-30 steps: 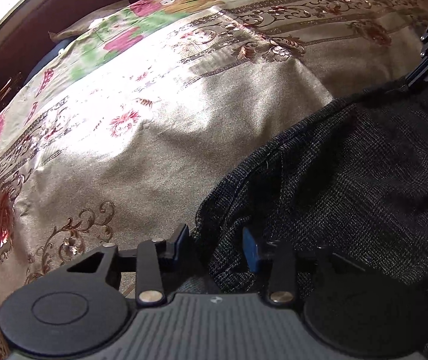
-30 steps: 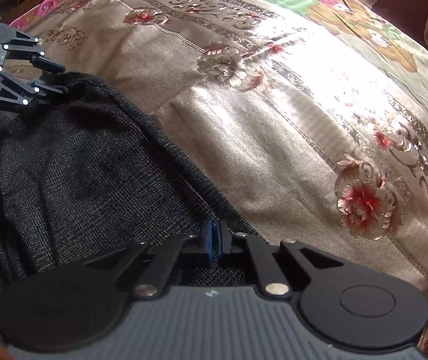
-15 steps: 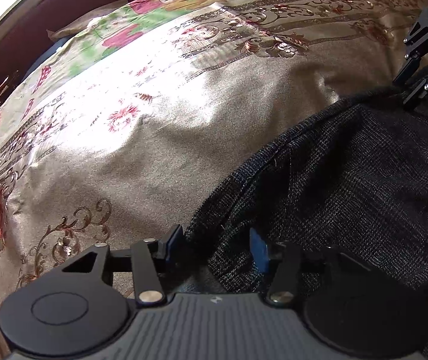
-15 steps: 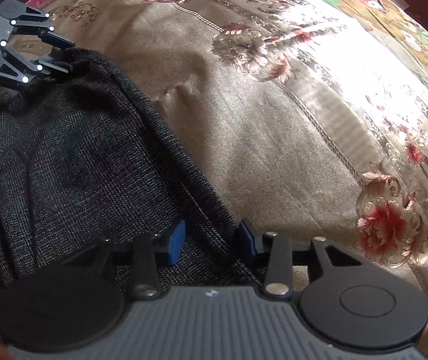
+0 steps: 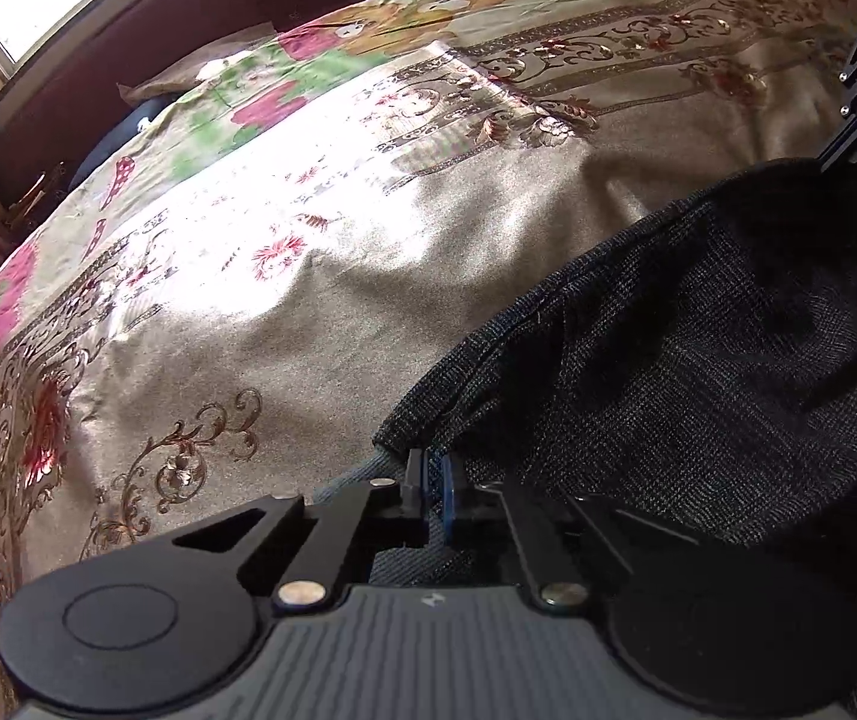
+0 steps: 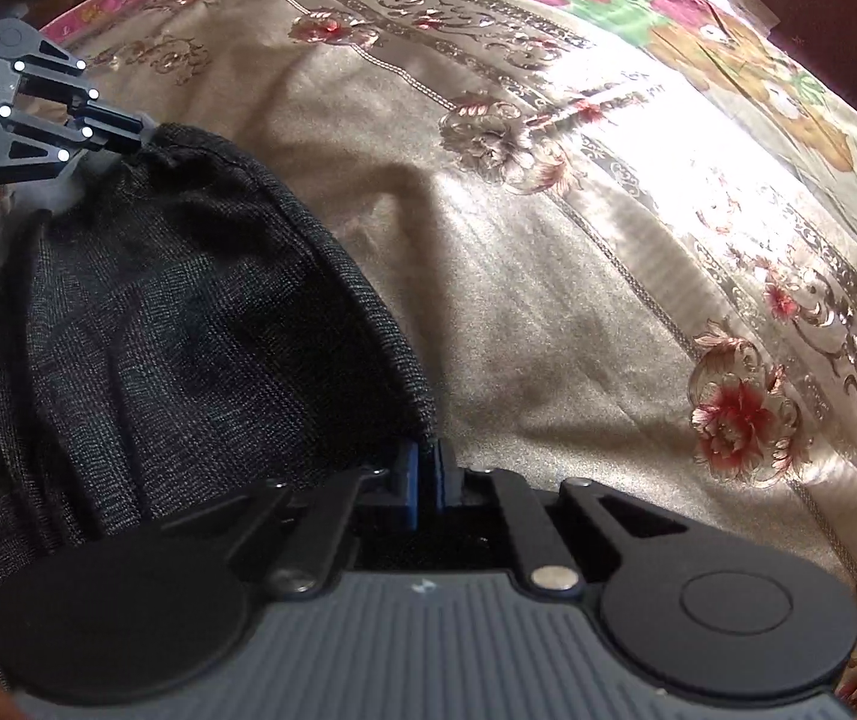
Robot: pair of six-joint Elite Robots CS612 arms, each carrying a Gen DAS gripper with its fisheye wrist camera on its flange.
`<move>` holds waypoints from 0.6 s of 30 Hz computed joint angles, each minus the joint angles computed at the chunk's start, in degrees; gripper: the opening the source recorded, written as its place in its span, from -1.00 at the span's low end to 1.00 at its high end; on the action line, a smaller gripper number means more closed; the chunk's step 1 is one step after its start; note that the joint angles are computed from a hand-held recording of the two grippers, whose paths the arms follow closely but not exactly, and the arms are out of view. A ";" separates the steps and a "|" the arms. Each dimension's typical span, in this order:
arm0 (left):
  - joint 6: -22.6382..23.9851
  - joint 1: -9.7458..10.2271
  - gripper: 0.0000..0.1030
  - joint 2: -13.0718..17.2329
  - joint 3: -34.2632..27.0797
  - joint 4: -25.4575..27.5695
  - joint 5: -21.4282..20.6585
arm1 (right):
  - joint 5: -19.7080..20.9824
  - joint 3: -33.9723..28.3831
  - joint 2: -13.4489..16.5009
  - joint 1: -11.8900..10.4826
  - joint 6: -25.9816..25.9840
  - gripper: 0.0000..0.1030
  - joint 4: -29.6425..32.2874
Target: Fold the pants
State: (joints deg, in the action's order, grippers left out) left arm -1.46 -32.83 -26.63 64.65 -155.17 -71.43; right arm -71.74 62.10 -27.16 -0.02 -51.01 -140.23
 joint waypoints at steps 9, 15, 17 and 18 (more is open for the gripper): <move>7.32 -2.13 -0.26 -3.19 6.66 -8.70 0.85 | 2.18 17.05 -11.05 -0.54 -7.34 -0.90 -8.11; 18.63 -4.92 0.44 -4.39 10.54 -15.42 7.34 | 3.87 28.59 -17.60 -0.90 -17.71 -0.90 -10.29; 23.96 -5.83 0.60 -4.71 12.17 -19.17 9.83 | 4.09 30.85 -18.59 -1.10 -19.34 -0.90 -10.71; 28.14 -6.43 0.66 -4.62 12.94 -21.93 11.39 | 3.92 31.76 -18.88 -1.14 -19.89 -0.90 -11.02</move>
